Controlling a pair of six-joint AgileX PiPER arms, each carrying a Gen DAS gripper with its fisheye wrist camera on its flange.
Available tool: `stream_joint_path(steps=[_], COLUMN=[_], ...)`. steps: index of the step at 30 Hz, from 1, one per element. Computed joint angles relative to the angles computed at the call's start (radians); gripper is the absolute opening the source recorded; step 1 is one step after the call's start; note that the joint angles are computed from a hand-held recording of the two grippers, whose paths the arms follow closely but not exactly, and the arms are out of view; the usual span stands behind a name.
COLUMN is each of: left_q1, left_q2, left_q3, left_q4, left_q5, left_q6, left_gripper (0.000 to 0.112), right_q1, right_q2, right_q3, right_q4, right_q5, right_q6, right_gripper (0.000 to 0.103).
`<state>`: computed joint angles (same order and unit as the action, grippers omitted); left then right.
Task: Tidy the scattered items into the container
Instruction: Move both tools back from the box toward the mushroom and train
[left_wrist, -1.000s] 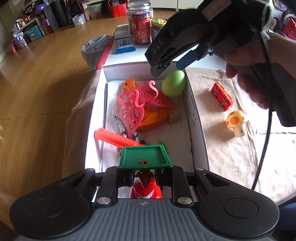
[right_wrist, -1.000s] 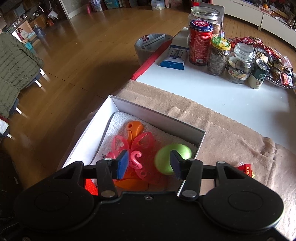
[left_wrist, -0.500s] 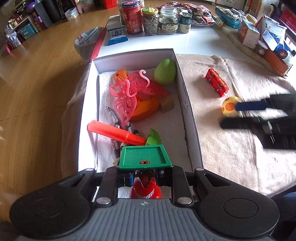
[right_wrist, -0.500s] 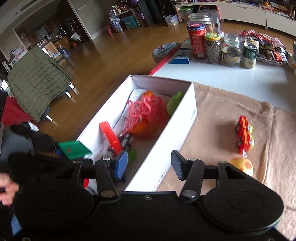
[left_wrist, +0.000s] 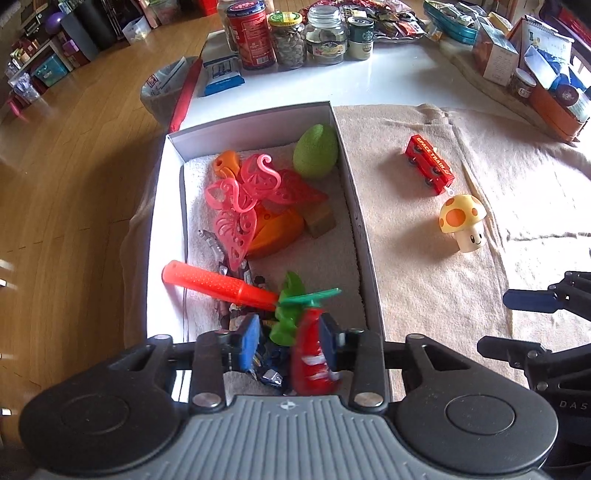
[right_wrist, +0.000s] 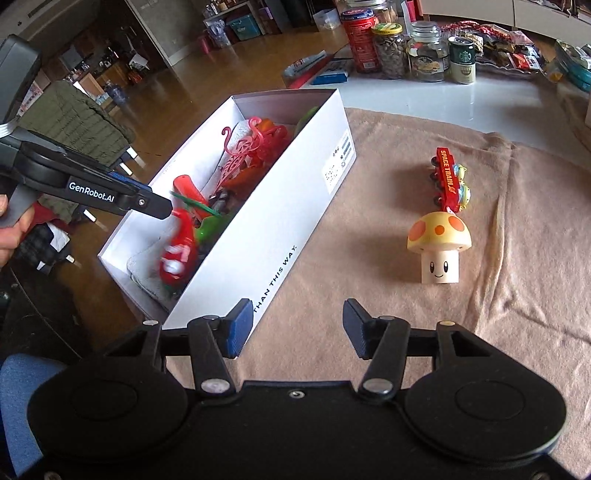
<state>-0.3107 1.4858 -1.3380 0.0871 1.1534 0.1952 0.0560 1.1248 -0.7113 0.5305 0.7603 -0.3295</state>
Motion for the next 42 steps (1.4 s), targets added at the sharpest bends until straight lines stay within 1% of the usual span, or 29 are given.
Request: stream_joint_path(steps=[2, 4, 7, 11, 24, 27, 29, 34, 39, 42], left_q1=[-0.010, -0.022, -0.033, -0.047, -0.148, -0.182, -0.215, -0.286, -0.370, -0.422], left_q2=[0.002, 0.002, -0.002, -0.019, -0.047, -0.041, -0.036, -0.009, 0.039, 0.075], left_q3=[-0.003, 0.001, 0.008, 0.022, 0.011, -0.003, -0.010, -0.035, -0.052, -0.059], left_q4=[0.007, 0.017, 0.026, 0.030, 0.043, 0.034, 0.037, 0.024, 0.030, 0.043], left_q5=[-0.002, -0.003, -0.005, -0.009, 0.009, 0.017, 0.019, 0.016, -0.015, -0.044], left_q6=[-0.008, -0.018, -0.026, -0.031, -0.089, -0.110, -0.132, -0.181, -0.253, -0.302], left_gripper=[0.046, 0.049, 0.051, 0.059, 0.062, 0.063, 0.064, 0.065, 0.068, 0.071], right_q1=[-0.017, -0.030, -0.050, -0.073, -0.163, -0.210, -0.250, -0.352, -0.519, -0.624], right_q2=[-0.002, -0.007, -0.019, -0.018, -0.034, -0.043, -0.048, -0.062, -0.060, -0.060], right_q3=[0.002, 0.007, 0.016, 0.018, 0.011, 0.004, -0.003, -0.010, -0.015, -0.024], right_q4=[0.014, 0.025, 0.035, 0.044, 0.056, 0.065, 0.068, 0.036, 0.047, 0.064], right_q5=[0.010, 0.013, 0.025, 0.033, 0.081, 0.108, 0.131, 0.162, 0.215, 0.252], right_q6=[-0.026, -0.040, -0.057, -0.071, -0.108, -0.130, -0.146, -0.169, -0.245, -0.299], right_gripper=[0.054, 0.054, 0.054, 0.054, 0.054, 0.056, 0.059, 0.059, 0.061, 0.066])
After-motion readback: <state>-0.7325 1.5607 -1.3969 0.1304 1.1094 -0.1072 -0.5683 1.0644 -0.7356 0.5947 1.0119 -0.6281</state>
